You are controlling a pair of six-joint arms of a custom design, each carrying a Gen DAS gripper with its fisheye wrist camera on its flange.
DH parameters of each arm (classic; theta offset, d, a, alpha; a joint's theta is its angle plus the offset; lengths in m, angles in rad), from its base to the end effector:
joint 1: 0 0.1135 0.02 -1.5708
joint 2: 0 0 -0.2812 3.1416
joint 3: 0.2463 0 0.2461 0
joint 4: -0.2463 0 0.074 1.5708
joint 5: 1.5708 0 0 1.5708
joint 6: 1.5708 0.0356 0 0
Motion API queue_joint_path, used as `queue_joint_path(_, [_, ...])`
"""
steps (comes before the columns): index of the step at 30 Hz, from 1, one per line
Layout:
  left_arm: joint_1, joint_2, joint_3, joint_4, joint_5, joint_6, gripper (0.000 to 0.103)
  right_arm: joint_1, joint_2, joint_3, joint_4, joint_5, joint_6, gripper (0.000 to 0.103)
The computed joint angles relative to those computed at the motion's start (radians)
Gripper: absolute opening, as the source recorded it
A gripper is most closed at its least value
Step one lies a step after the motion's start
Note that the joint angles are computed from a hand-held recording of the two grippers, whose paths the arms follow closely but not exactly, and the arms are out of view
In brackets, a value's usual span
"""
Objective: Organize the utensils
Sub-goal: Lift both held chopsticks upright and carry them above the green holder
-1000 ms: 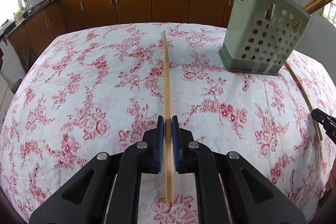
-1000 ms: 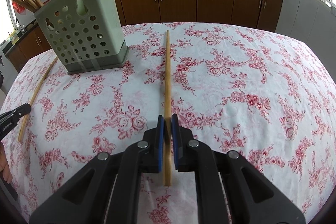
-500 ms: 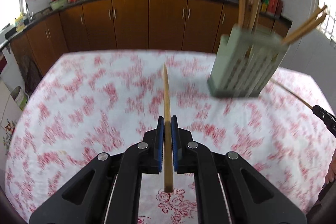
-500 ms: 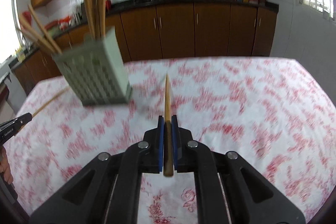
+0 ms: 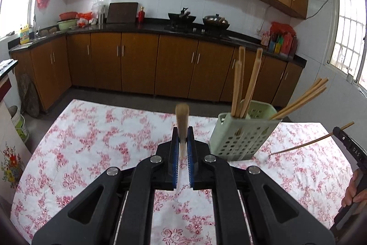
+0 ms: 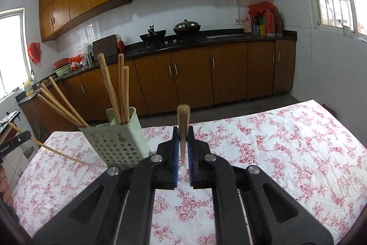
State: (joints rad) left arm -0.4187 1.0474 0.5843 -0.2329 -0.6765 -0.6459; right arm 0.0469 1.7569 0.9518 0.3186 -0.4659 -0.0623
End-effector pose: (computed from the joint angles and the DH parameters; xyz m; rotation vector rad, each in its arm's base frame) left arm 0.1898 -0.0601 0.2389 -0.5728 2.0175 0.1361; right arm 0.3731 0.0335 0.2099 -0.3970 1.9938 0.4681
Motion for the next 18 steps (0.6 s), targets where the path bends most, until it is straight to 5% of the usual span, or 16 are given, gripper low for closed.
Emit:
queue_joint_path(7, [-0.038,-0.032,0.036,-0.037,-0.037,0.022,0.007,0.004,-0.063,0.010,-0.054,-0.037,-0.010,0.008])
queue_joint_path(18, [-0.198,-0.075,0.183,-0.091,-0.095,0.076,0.007,-0.018,-0.220,0.137,-0.284,-0.296,0.028,0.008])
